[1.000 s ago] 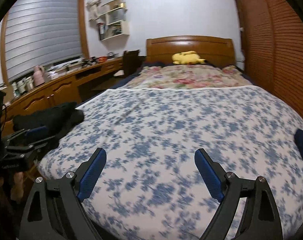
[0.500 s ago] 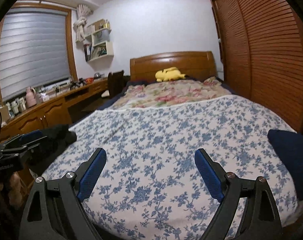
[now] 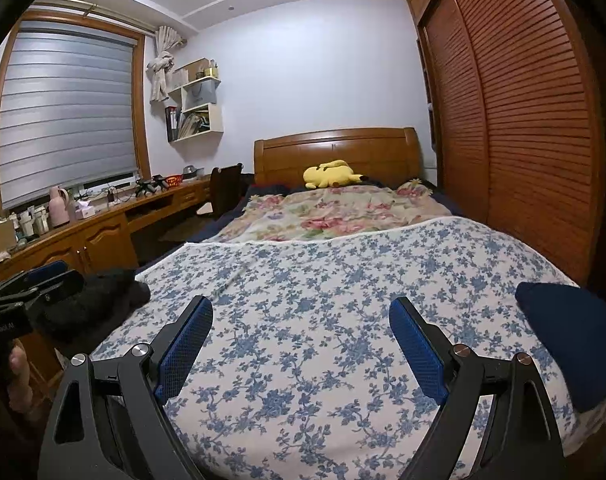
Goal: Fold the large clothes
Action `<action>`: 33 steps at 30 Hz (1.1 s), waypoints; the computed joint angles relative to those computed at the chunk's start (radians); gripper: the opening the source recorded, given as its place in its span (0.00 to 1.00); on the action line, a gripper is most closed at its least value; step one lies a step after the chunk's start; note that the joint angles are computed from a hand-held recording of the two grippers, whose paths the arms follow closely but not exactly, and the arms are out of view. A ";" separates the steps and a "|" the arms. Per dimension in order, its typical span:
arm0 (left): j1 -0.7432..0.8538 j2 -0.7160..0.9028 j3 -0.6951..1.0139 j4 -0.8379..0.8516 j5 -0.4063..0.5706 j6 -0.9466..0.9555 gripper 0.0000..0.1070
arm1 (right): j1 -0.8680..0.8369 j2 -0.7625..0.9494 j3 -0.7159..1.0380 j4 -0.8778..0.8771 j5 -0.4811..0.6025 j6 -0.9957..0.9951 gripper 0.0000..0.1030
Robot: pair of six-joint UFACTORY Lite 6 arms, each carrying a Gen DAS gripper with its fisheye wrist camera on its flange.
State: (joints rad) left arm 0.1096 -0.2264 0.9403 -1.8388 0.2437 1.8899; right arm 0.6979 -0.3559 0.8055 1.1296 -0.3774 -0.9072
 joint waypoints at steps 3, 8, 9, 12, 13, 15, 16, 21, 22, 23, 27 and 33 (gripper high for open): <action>0.000 -0.004 -0.003 -0.001 0.000 0.000 0.79 | -0.031 0.046 0.017 -0.110 0.016 0.101 0.88; 0.005 -0.011 -0.013 -0.010 0.003 0.010 0.79 | -0.048 0.055 0.019 -0.159 0.025 0.133 0.88; 0.006 -0.010 -0.012 -0.008 0.003 0.008 0.79 | -0.050 0.052 0.016 -0.163 0.026 0.134 0.88; 0.006 -0.012 -0.013 -0.001 0.004 0.003 0.79 | -0.063 0.049 0.011 -0.196 0.034 0.156 0.88; 0.008 -0.011 -0.012 0.001 0.005 0.000 0.79 | -0.062 0.047 0.008 -0.198 0.034 0.157 0.88; 0.009 -0.010 -0.011 0.009 0.006 -0.007 0.79 | -0.065 0.046 0.004 -0.215 0.036 0.170 0.88; 0.008 -0.012 -0.012 0.008 0.006 -0.007 0.79 | -0.065 0.045 0.002 -0.216 0.035 0.171 0.88; 0.007 -0.011 -0.012 -0.003 0.003 0.005 0.79 | -0.076 0.042 -0.003 -0.247 0.045 0.196 0.88; 0.008 -0.010 -0.013 -0.005 0.005 0.007 0.79 | -0.078 0.042 -0.002 -0.247 0.046 0.195 0.88; 0.007 -0.010 -0.013 -0.006 0.004 0.007 0.79 | -0.076 0.042 -0.004 -0.248 0.044 0.197 0.88; 0.009 -0.009 -0.012 -0.005 0.005 0.007 0.79 | -0.087 0.039 -0.007 -0.277 0.056 0.222 0.88; 0.011 -0.010 -0.013 -0.001 0.007 0.002 0.79 | -0.089 0.036 -0.013 -0.288 0.057 0.234 0.88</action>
